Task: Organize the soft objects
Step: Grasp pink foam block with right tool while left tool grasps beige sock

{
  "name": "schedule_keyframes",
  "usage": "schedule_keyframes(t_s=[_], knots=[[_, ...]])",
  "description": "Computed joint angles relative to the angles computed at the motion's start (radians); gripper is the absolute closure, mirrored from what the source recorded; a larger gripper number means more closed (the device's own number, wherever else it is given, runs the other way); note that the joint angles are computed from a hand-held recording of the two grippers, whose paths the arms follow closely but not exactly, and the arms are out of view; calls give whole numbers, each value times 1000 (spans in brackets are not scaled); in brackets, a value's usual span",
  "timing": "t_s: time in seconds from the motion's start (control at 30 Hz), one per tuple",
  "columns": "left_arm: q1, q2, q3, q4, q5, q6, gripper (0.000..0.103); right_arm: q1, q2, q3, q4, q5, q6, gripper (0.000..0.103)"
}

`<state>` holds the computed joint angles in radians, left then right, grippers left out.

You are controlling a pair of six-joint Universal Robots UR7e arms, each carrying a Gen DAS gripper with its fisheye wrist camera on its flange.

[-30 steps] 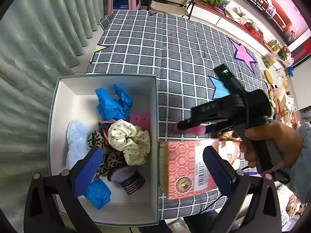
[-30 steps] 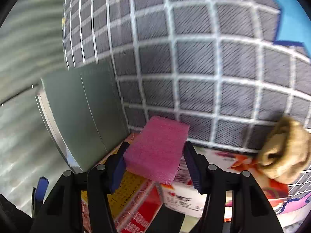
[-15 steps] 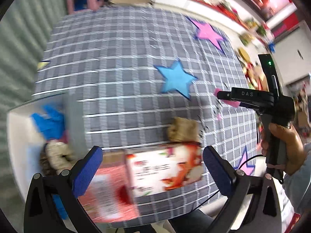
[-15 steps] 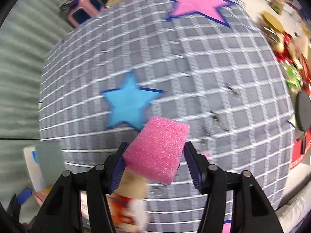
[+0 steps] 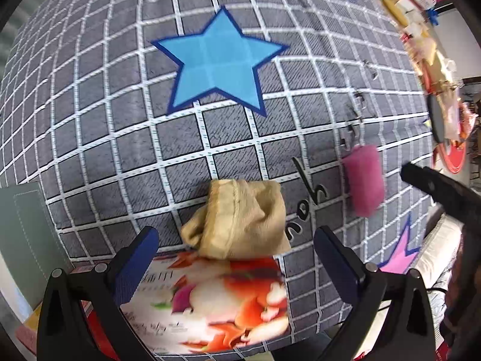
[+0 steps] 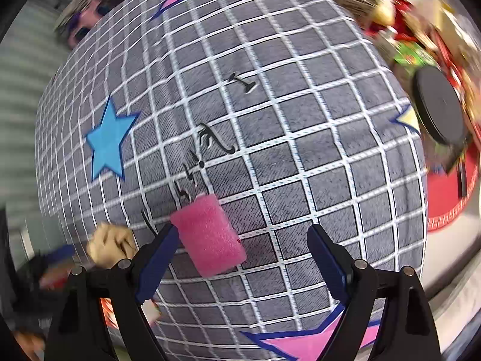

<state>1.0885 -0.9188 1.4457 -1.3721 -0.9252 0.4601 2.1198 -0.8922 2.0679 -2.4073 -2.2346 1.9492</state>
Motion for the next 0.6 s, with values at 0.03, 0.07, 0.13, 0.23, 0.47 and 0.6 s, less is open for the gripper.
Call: schedule_keyframes(t_s=[0.03,0.07,0.13,0.23,0.47,0.6], knots=[[-3,1,16,-12,14,2,0,-1,4,-10,21,5,-45,15],[-6,1,29,-25,25,6,0,-6,15,-25,37,11,-105,15],[-5,9,48,-33,54,0,0,-14,45,-56,48,18,-191,15],[-2,26,58,-12,99,-42,0,-28,81,-80,27,23,-305,15],[5,41,89,-15,158,-67,5,-87,149,-113,-46,24,-443,15],[17,53,90,-6,192,-78,8,-120,186,-142,-56,27,-507,15]])
